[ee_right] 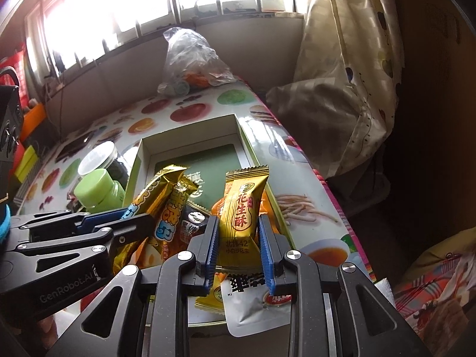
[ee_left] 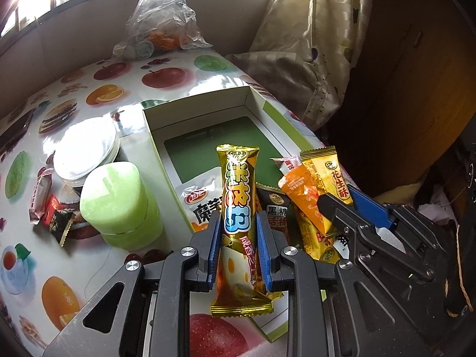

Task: Organize snacks
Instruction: 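Carry the gold bar with the left tool while the right tool carries the yellow packet over the box, then lower both snacks into the green box and open both tools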

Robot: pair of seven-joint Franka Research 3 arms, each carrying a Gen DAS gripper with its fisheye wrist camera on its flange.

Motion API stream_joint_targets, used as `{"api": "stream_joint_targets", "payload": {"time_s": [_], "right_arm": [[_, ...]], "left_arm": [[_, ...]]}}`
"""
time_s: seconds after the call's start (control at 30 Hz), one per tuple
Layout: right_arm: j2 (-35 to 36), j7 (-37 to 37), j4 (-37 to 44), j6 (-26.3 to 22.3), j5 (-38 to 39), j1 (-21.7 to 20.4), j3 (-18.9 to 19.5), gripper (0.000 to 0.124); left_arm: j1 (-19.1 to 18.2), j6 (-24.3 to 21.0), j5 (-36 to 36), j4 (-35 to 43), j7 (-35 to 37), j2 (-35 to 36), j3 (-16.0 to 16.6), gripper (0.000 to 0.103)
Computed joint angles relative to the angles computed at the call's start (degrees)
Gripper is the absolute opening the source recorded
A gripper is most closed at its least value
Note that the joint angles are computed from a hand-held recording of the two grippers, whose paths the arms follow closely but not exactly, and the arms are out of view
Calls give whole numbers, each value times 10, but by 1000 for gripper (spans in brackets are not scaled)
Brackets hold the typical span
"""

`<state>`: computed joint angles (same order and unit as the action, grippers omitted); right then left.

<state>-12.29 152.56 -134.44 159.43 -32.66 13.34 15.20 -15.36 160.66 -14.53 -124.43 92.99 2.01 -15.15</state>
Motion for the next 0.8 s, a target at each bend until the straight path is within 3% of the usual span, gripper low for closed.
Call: {"api": "stream_joint_targets", "payload": {"time_s": [0.27, 0.4, 0.8], "right_arm": [[-3, -2, -4, 8, -1, -2, 1, 27], [-3, -4, -2, 4, -2, -2, 3, 29], [-15, 8, -4, -10, -5, -2, 8, 34]], "left_arm": [[0, 2, 10, -4, -6, -2, 1, 24], [-1, 2, 9, -6, -8, -5, 1, 38], [-4, 11, 14, -21, -14, -22, 9, 39]]}}
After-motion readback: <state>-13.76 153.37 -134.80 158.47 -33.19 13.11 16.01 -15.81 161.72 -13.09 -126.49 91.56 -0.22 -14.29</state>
